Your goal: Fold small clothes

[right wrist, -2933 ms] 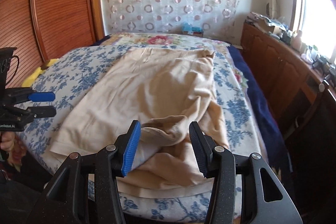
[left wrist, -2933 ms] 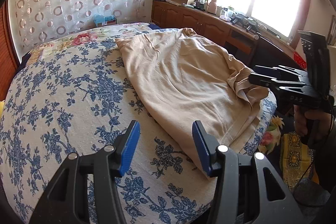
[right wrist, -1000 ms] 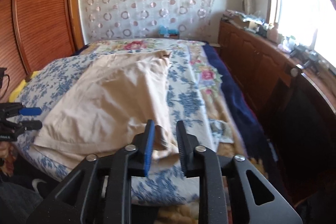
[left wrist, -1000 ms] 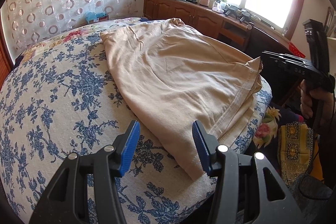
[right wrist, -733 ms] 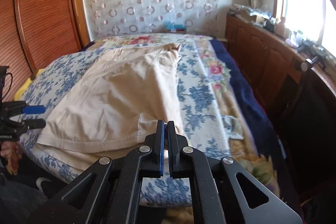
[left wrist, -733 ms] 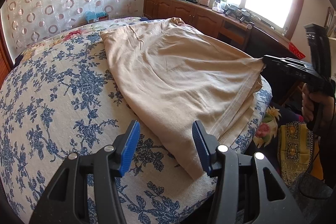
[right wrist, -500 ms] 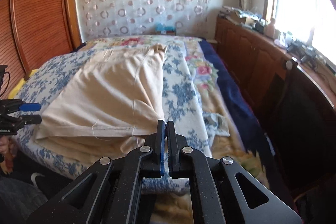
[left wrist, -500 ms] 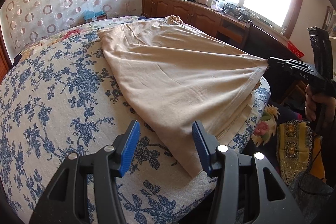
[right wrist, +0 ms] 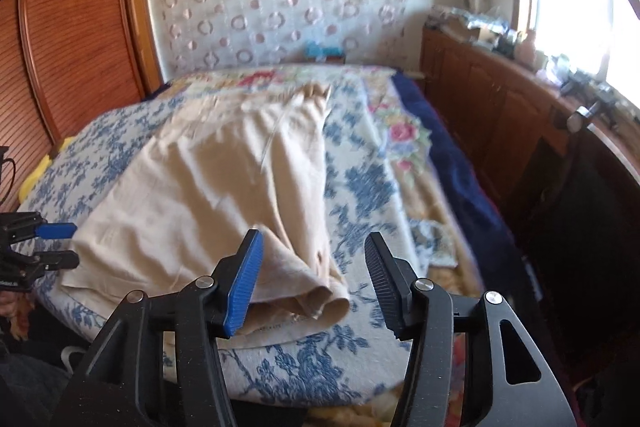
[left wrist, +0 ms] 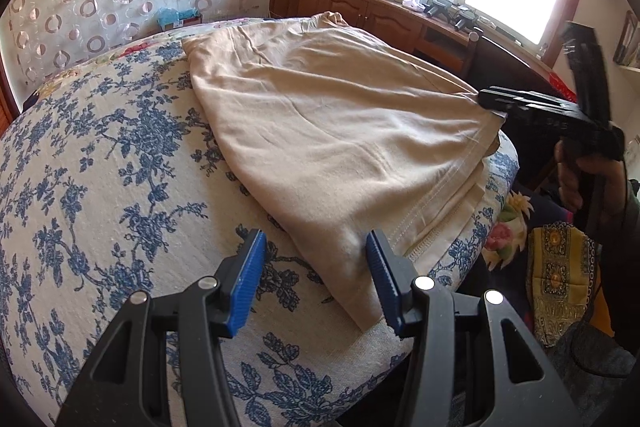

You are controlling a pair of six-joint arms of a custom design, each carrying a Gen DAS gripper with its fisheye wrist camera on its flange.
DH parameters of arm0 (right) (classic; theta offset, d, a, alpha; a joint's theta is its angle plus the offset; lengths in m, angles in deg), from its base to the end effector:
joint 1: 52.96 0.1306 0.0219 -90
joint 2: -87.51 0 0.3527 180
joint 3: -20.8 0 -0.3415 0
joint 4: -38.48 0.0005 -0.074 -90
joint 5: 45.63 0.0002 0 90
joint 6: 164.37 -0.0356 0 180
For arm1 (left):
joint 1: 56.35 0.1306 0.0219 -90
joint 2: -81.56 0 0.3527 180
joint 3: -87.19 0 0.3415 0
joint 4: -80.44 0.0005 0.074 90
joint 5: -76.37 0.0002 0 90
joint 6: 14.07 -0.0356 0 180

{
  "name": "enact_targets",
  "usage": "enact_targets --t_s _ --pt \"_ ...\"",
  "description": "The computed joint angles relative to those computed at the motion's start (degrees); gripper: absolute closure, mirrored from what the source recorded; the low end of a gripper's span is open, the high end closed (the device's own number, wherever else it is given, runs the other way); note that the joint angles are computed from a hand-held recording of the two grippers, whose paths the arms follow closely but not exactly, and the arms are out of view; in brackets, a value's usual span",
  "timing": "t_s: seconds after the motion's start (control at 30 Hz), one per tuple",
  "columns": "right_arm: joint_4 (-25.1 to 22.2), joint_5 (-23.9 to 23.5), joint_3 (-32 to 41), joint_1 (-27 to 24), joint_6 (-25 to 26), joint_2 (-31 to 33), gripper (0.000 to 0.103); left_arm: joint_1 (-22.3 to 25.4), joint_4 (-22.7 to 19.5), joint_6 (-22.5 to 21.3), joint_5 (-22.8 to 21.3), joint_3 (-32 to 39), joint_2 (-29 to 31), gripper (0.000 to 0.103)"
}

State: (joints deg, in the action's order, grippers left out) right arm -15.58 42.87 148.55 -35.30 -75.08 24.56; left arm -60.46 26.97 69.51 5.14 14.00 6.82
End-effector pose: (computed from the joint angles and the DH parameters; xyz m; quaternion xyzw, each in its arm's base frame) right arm 0.5691 0.1816 0.4327 -0.1405 0.9074 0.0750 0.3888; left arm 0.5202 -0.0494 0.3952 0.1386 0.9238 -0.1476 0.3249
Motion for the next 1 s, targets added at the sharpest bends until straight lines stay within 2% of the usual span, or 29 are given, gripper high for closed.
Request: enact_targets --t_s 0.2,0.33,0.4,0.43,0.5,0.57,0.77,0.93,1.0 --pt "-3.98 -2.26 2.8 -1.02 -0.65 3.43 0.049 -0.2 -0.22 0.32 0.57 -0.28 0.19 0.052" --pt "-4.92 -6.24 3.45 -2.05 -2.03 4.23 0.049 0.0 0.94 1.24 1.63 -0.96 -0.03 0.053" --pt "-5.23 -6.85 3.79 -2.18 -1.83 4.4 0.048 0.29 2.25 1.76 2.96 -1.74 -0.44 0.077" --pt "-5.46 -7.18 4.01 -2.18 -1.72 4.47 0.048 0.46 2.06 2.16 4.04 -1.63 -0.36 0.082" --pt "-5.8 -7.27 4.28 -2.06 -1.12 4.59 0.05 0.46 2.11 2.26 3.81 -1.56 -0.29 0.082" --pt "-6.36 -8.77 4.49 -1.96 -0.21 4.57 0.067 0.51 1.91 2.44 3.9 -1.44 -0.11 0.082" --pt "-8.16 -10.5 5.61 -1.61 1.06 5.03 0.088 0.7 0.96 2.87 4.69 -0.53 0.71 0.082" --pt "-7.13 -5.88 5.4 -0.69 2.73 4.65 0.09 0.69 1.07 3.2 4.77 -0.47 0.79 0.082" --pt "-6.0 -2.56 4.9 -0.23 3.08 4.4 0.08 0.65 1.25 3.16 4.61 -0.71 0.63 0.082"
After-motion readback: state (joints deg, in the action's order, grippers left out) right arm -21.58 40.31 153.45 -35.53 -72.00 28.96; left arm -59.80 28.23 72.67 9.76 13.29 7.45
